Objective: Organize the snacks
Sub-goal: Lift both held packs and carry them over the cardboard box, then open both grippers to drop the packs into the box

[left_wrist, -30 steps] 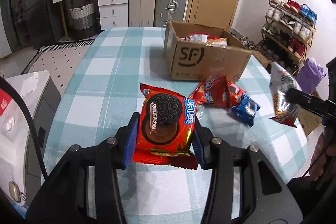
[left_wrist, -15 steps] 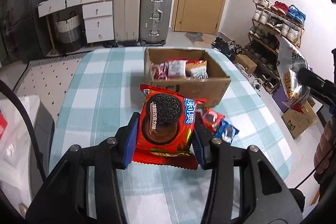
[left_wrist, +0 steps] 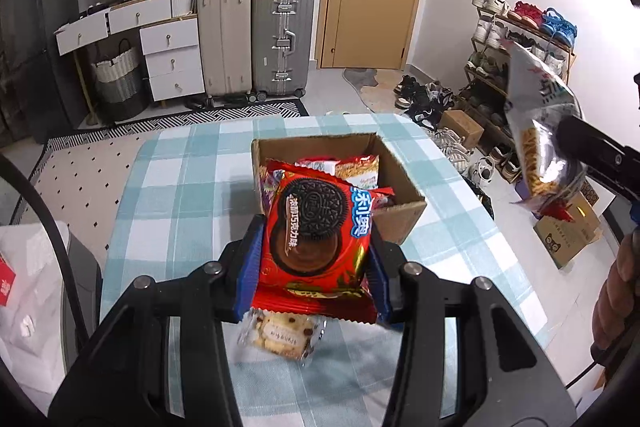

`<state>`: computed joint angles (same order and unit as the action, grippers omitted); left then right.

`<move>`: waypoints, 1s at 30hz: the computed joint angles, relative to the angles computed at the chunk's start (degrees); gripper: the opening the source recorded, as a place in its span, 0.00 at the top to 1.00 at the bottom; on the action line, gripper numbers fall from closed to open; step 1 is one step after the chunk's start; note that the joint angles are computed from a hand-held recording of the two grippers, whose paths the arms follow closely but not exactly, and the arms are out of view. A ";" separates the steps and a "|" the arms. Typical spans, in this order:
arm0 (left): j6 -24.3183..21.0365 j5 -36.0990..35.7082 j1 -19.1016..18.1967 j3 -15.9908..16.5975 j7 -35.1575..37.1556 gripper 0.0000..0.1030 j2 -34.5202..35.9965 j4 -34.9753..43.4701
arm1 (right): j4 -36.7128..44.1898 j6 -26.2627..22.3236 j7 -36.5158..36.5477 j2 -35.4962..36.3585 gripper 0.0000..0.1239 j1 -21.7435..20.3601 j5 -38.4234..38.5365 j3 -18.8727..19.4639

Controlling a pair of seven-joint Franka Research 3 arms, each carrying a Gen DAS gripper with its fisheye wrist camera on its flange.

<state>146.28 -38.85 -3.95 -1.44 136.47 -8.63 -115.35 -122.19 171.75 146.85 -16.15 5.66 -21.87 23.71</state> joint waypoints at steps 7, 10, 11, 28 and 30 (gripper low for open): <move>2.17 5.48 0.18 -2.08 -5.44 0.58 4.24 6.08 | 6.18 -1.14 1.35 5.45 0.66 0.38 -2.72 -2.41; 2.37 8.54 0.62 -3.33 -8.31 0.58 7.04 9.51 | 9.60 -2.86 1.90 8.36 0.66 1.85 -3.87 -4.72; 2.22 9.45 0.82 -3.75 -9.14 0.58 8.13 10.81 | 10.75 -3.54 1.36 9.37 0.66 2.54 -3.84 -5.61; -8.59 27.35 3.37 -11.32 -24.99 0.58 35.41 41.35 | 27.46 -11.73 -11.71 28.25 0.66 11.86 3.49 -18.54; -10.26 27.93 3.50 -11.95 -25.39 0.58 38.35 44.68 | 28.72 -12.65 -12.80 30.00 0.66 13.05 3.89 -20.04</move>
